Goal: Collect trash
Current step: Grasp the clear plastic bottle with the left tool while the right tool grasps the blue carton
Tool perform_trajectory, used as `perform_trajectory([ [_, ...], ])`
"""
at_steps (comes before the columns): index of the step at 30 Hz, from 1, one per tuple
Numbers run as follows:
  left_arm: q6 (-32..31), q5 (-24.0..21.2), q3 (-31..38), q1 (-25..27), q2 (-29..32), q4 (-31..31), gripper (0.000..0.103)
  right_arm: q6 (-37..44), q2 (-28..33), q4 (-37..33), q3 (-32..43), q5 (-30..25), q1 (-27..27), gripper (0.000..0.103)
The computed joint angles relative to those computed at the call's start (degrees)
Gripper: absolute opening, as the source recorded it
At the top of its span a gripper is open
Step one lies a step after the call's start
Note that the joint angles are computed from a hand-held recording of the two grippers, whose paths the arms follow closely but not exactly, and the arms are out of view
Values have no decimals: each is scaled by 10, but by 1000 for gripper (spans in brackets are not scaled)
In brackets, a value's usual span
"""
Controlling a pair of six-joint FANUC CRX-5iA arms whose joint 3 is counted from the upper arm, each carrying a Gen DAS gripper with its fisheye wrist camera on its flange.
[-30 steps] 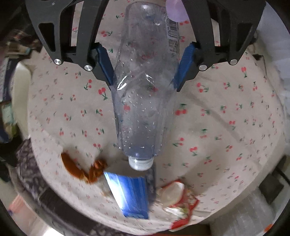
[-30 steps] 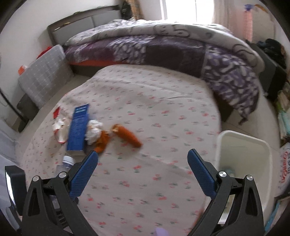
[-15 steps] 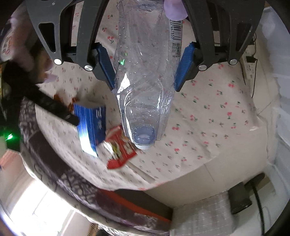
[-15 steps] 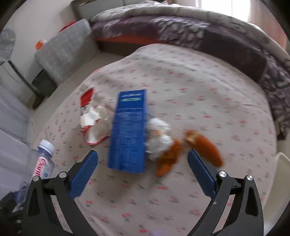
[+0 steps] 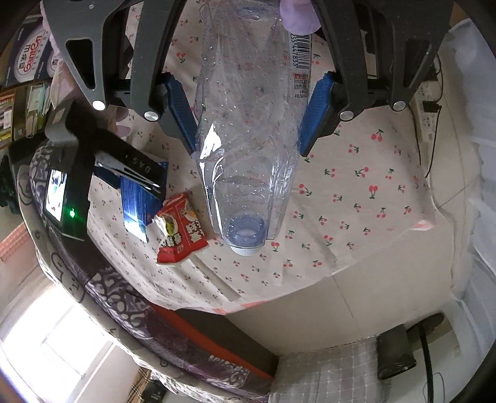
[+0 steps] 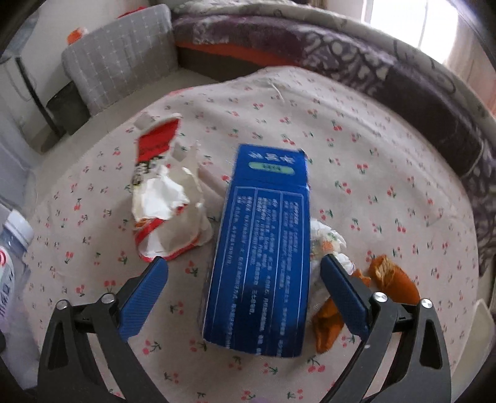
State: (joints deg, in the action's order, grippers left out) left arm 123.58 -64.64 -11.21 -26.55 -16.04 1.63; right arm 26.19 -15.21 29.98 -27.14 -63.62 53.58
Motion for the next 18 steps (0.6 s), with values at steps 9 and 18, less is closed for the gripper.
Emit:
perform_trajectory([
  [9, 35, 13, 14, -15, -13, -31, 61, -37, -62, 35, -16, 8, 27, 33],
  [18, 63, 23, 39, -52, -9, -74, 61, -30, -115, 18, -20, -38, 51, 28],
])
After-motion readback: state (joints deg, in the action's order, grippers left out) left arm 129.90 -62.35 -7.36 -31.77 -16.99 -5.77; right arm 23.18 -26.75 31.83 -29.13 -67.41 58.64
